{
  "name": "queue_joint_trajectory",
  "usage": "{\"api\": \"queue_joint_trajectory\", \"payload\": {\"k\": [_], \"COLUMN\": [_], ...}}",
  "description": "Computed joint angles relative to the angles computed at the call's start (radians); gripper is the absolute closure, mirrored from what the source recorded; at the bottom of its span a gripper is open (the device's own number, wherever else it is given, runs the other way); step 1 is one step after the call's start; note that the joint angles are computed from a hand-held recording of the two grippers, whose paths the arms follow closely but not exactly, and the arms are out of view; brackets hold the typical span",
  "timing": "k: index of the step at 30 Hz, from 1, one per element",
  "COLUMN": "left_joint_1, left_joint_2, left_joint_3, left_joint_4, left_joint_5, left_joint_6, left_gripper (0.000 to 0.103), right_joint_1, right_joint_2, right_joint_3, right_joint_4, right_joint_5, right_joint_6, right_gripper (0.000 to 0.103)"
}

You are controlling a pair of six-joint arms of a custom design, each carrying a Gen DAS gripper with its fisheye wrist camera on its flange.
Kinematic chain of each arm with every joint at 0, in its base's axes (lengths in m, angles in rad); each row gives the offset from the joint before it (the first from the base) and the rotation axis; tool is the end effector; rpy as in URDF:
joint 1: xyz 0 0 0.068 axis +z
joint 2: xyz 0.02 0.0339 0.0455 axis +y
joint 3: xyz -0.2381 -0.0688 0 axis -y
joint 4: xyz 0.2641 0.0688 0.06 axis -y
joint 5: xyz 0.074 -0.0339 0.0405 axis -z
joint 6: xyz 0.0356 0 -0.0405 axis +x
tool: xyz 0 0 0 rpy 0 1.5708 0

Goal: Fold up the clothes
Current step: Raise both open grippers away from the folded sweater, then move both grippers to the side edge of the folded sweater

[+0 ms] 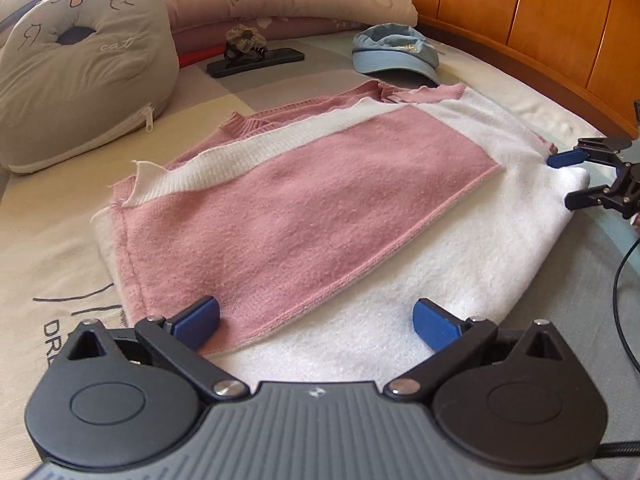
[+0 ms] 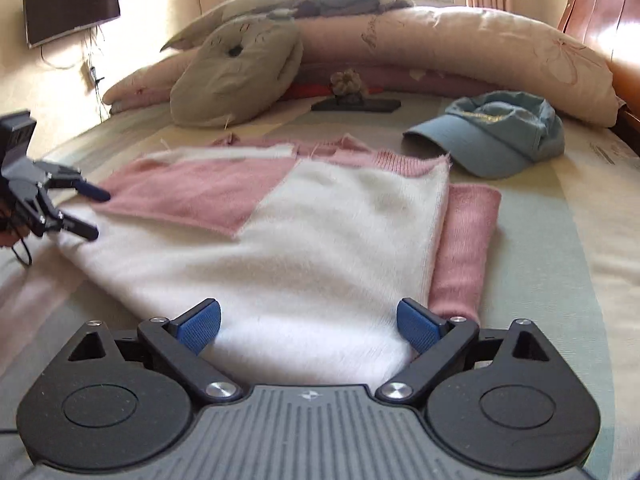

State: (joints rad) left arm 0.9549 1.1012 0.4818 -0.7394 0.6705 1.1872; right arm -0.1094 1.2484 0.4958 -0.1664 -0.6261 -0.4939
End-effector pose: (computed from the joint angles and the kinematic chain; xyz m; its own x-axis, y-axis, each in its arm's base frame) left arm 0.1241 0.1371 0.1217 -0.7344 0.2200 -0.6421 0.3126 0.9493 -0.0322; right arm 0.2416 -0.0055 0.1208 -0.5702 -0.3238 -0.7550 -0.6078 0.7845 0.1226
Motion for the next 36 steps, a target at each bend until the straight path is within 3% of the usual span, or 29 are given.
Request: {"api": "queue_joint_trajectory", "payload": {"k": [2, 5, 10, 13, 15, 20, 25, 30, 35, 36], "left_joint_1": [0.034, 0.090, 0.124, 0.271, 0.391, 0.533, 0.472, 0.449, 0.417, 0.409], "left_joint_2": [-0.038, -0.013, -0.065, -0.040, 0.005, 0.087, -0.015, -0.081, -0.130, -0.140], "left_joint_3": [0.004, 0.046, -0.005, -0.016, -0.003, 0.065, 0.007, -0.022, -0.051, -0.057], "left_joint_4": [-0.081, -0.248, -0.317, -0.368, -0.403, -0.549, -0.515, -0.502, -0.477, -0.472], "left_joint_5": [0.025, 0.084, 0.070, 0.044, 0.022, 0.033, 0.053, 0.086, 0.110, 0.112], "left_joint_6": [0.037, 0.171, 0.228, 0.367, 0.489, 0.673, 0.581, 0.530, 0.464, 0.449], "left_gripper": [0.001, 0.001, 0.001, 0.001, 0.001, 0.001, 0.001, 0.001, 0.001, 0.001], "right_joint_1": [0.002, 0.001, 0.096, 0.122, 0.112, 0.128, 0.178, 0.042, -0.062, -0.070], "right_joint_2": [-0.085, -0.136, -0.143, -0.112, -0.207, -0.330, -0.366, -0.313, 0.051, 0.125], "right_joint_3": [-0.034, -0.024, -0.048, -0.081, -0.168, -0.176, -0.185, -0.085, 0.166, 0.216], "right_joint_4": [-0.038, -0.065, 0.038, 0.034, 0.051, -0.088, -0.106, -0.141, -0.064, -0.046], "right_joint_5": [0.044, 0.040, 0.074, 0.147, 0.157, 0.165, 0.231, 0.077, -0.030, -0.033], "right_joint_6": [-0.019, 0.063, 0.170, 0.170, 0.132, 0.152, 0.169, 0.185, 0.257, 0.284], "right_gripper": [0.004, 0.003, 0.002, 0.002, 0.002, 0.000, 0.000, 0.005, 0.035, 0.037]}}
